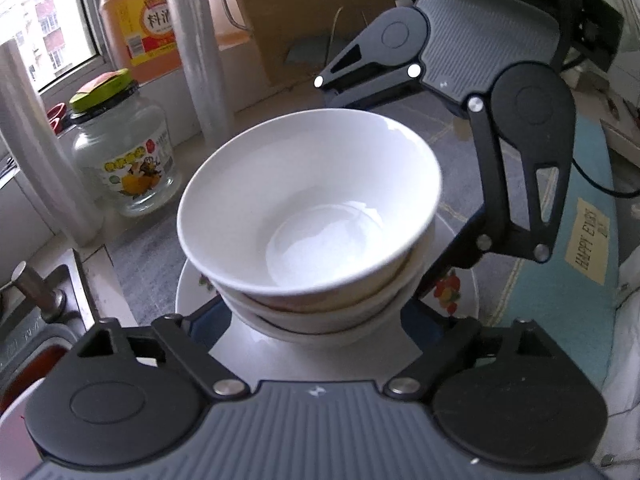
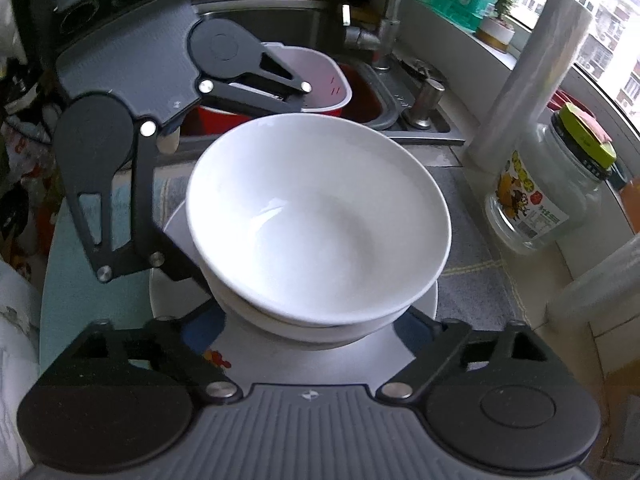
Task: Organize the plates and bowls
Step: 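Lower the bowl stack onto the plates and open both grippers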
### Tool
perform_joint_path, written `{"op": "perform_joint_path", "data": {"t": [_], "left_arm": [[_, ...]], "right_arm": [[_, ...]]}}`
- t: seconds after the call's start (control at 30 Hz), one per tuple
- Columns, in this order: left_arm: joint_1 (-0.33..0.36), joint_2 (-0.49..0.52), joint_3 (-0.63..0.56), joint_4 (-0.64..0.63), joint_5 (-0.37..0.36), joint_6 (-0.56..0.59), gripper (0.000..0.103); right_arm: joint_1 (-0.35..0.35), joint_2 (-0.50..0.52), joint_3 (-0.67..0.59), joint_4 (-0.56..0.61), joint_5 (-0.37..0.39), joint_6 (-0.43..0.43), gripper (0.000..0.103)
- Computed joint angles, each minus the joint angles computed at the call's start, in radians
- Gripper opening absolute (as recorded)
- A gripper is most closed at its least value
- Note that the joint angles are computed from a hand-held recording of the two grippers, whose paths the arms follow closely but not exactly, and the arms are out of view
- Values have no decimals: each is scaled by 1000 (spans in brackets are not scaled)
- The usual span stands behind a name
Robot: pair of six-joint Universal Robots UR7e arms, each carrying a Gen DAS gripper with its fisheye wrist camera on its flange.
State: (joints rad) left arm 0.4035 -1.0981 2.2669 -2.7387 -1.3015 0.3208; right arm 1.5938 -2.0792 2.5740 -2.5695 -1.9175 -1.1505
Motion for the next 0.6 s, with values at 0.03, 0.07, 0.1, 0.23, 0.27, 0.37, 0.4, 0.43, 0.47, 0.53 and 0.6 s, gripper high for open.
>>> {"op": "perform_joint_path", "data": {"t": [0.03, 0.07, 0.1, 0.23, 0.27, 0.37, 0.4, 0.43, 0.47, 0.53, 0.6], "left_arm": [[0, -5, 6, -4, -5, -2, 94], [-1, -12, 15, -13, -6, -5, 98], [-2, -21, 29, -27, -7, -14, 99], [-25, -61, 99, -123, 13, -75, 100], [-40, -74, 126, -162, 33, -100, 100], [-96, -100, 192, -250, 117, -188, 102], [-121, -113, 212, -261, 148, -239, 102], [-145, -122, 230, -275, 178, -289, 102], [-179, -130, 254, -294, 220, -353, 102], [-247, -145, 289, -299, 302, -488, 102], [-323, -161, 309, -249, 385, -659, 102]], "right_arm": [[3, -3, 5, -9, -5, 6, 99], [6, -6, 11, -20, -12, 16, 99], [11, -8, 15, -26, -22, 32, 99], [34, -40, 45, -59, -66, 122, 100], [46, -47, 57, -79, -87, 148, 100], [108, -76, 93, -126, -178, 269, 100], [121, -94, 102, -128, -193, 300, 100], [137, -110, 112, -136, -210, 338, 100], [154, -130, 124, -146, -229, 384, 102], [183, -178, 154, -172, -254, 459, 103], [230, -212, 182, -193, -298, 559, 103]]}}
